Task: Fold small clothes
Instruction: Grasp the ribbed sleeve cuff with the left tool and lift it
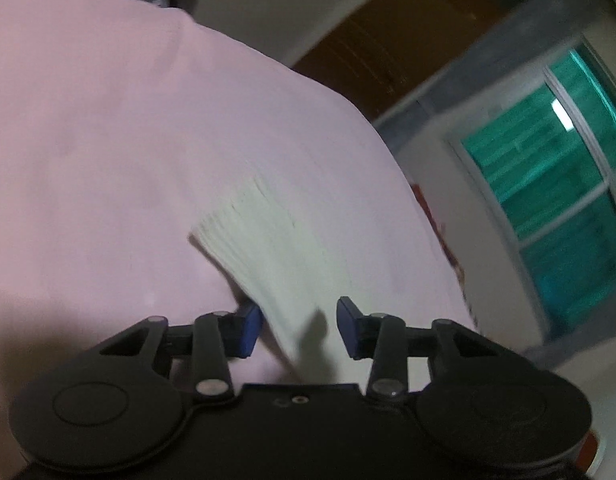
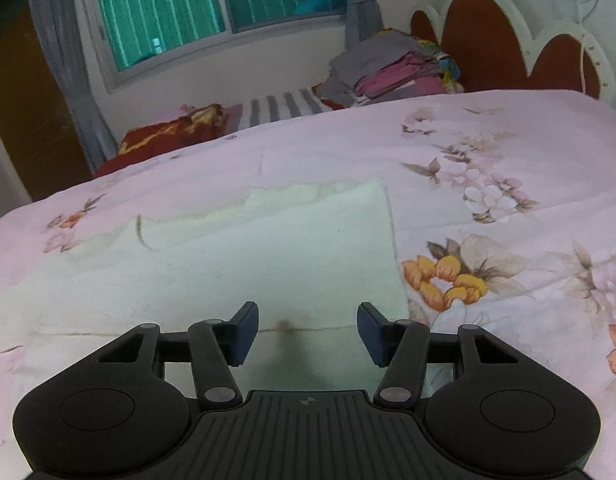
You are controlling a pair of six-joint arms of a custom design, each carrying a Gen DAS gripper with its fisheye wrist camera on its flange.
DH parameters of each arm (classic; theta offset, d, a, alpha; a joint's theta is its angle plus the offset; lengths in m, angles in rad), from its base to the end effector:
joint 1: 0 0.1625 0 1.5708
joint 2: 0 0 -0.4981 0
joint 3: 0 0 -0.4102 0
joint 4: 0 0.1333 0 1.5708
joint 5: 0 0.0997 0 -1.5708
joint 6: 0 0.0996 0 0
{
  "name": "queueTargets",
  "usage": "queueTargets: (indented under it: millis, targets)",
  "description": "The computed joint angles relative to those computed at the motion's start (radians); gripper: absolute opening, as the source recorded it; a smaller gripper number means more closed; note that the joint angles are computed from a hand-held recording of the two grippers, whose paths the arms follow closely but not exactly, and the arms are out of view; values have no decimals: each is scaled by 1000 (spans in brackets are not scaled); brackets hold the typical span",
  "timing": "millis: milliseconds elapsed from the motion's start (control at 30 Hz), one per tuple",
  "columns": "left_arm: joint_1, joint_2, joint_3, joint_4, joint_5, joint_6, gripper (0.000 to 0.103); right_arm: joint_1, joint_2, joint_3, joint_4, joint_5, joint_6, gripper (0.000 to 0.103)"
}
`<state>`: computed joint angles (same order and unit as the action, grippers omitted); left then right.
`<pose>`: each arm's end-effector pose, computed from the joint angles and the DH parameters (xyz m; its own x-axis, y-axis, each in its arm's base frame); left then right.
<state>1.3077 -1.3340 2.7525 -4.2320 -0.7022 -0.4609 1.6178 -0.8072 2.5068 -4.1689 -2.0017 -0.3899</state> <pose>0.1314 -0.3172 0.3149 -0.7642 -0.6129 0.2007 -0.2859 0.0430 -0.9573 0.1115 -0.4199 0.1371 -0.8425 0.0260 0.5380 -0.3779 0.6833 -0.6248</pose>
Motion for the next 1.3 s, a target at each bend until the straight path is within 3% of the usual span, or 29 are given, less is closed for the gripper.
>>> queueTargets:
  millis: [33,100,167,300,533,733,933,1300]
  targets:
    - [21,-5,-13,6,-18,-14,32,4,6,-11,-6,-25,4,55]
    - [51,-18,-41,64,-24,-26,3,4,3,-30,9,-73,30,55]
    - [45,-11,-57,77,-1,31,3,-10,-16,-35,31,-78,68,55]
    - [-18,-10,-85,105,28,112,3,-22,-37,-29,29,-71,65,55]
    - [-167,114,-154,153,-15,222,3,-32,-41,-22,18,-51,75,55]
    - [-261,290,-250,244,-96,264,3,-45,-58,-14,25,-17,110,55]
    - [-305,396,-319,322,-160,283,3,-69,-94,0,38,30,113,55]
    - [-394,513,-317,337,-159,289,3,-137,-163,39,40,88,122,55]
